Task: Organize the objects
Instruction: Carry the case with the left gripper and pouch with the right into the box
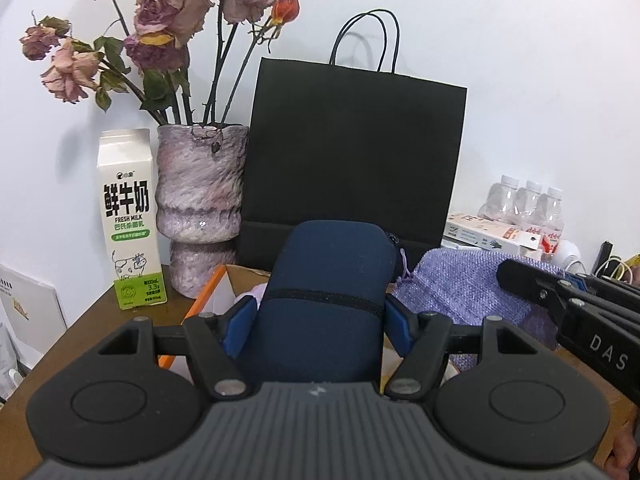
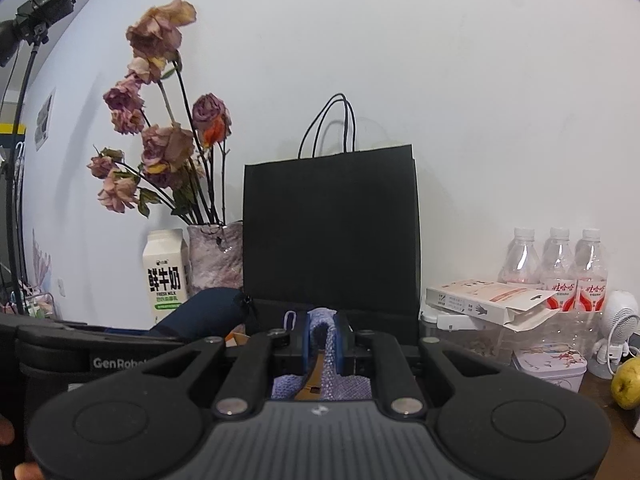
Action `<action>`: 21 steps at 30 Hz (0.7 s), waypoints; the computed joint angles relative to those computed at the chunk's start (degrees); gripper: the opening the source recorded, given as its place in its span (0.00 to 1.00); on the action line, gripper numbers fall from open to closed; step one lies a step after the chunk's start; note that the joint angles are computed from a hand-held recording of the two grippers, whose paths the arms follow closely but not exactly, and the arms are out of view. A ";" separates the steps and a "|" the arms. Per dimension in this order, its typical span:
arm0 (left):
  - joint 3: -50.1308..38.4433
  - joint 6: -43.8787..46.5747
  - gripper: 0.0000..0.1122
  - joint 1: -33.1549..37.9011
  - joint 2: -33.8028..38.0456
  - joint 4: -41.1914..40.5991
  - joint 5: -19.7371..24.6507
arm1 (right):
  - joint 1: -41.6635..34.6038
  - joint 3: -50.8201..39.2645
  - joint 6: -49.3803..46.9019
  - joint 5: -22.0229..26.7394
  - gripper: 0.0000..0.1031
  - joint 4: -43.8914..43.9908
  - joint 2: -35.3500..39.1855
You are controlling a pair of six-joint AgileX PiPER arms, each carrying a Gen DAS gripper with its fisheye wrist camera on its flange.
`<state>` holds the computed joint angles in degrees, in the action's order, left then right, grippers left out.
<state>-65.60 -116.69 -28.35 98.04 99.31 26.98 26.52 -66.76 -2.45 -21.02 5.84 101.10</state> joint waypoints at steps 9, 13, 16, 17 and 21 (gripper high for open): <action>-5.19 3.30 0.60 4.44 5.33 -1.25 -5.08 | -1.92 -7.93 2.08 4.38 0.10 -1.55 7.25; -7.68 7.79 0.60 5.63 7.69 -4.70 -5.69 | -2.18 -10.30 1.11 4.99 0.10 -0.89 9.64; -9.24 10.09 0.61 6.20 9.39 -6.61 -6.12 | -1.91 -11.36 -2.45 4.71 0.12 2.33 10.85; -9.69 10.85 0.62 6.38 9.92 -7.30 -6.34 | -1.77 -11.69 -4.16 4.63 0.17 3.87 11.31; -8.75 4.68 0.81 5.52 10.32 -1.19 -2.85 | -1.29 -13.67 -11.12 7.56 0.70 9.59 12.87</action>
